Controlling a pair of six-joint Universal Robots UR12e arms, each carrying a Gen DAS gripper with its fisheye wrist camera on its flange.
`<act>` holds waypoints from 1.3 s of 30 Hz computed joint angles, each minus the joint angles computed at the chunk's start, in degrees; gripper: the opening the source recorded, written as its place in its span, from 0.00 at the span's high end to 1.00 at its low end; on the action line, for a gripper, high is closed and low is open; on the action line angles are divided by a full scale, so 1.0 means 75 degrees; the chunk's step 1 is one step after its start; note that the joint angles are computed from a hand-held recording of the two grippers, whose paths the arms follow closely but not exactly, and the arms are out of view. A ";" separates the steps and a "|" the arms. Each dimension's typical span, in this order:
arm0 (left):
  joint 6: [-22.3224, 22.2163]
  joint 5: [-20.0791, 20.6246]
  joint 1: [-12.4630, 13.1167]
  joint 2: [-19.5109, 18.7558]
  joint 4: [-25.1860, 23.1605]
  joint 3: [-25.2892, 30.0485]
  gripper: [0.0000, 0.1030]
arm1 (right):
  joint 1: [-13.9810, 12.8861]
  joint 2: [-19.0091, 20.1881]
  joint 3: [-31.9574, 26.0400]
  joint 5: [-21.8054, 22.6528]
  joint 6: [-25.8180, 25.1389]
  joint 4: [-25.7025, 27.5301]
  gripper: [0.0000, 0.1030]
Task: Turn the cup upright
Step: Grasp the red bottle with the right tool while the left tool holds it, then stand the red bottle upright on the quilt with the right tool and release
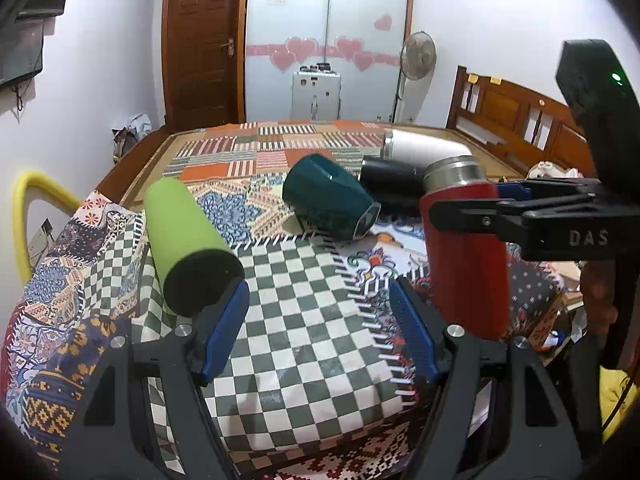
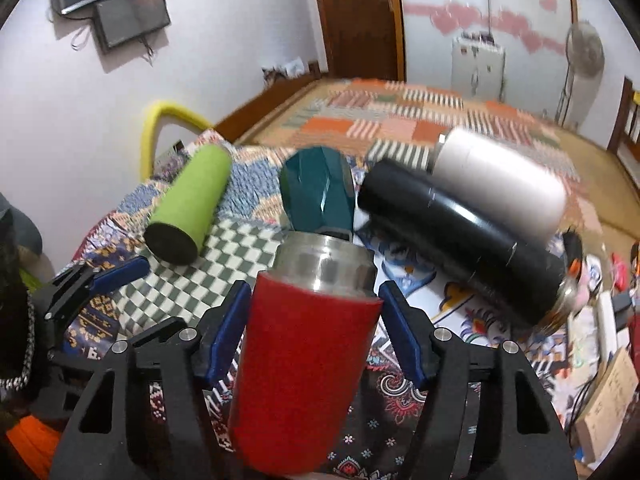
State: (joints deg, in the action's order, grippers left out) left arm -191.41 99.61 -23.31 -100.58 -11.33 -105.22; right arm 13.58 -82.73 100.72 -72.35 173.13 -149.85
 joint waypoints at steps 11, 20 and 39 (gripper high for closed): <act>-0.0064 0.0209 -0.0089 -0.0005 0.0290 0.0077 0.24 | 0.0018 -0.0011 0.0139 -0.0083 0.0090 -0.1057 0.41; -0.0190 0.0099 -0.0034 -0.0036 0.0266 0.0053 0.22 | 0.0101 -0.0005 0.0248 -0.0246 -0.0070 -0.1212 0.41; -0.0295 0.0332 -0.0111 0.0108 0.0385 -0.0111 0.17 | 0.0196 -0.0200 0.0678 -0.0335 -0.0231 -0.1847 0.36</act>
State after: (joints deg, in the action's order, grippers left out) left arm -193.62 102.09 -24.14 -99.77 -8.44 -106.05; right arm 15.05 -84.23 105.80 -74.87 171.40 -163.70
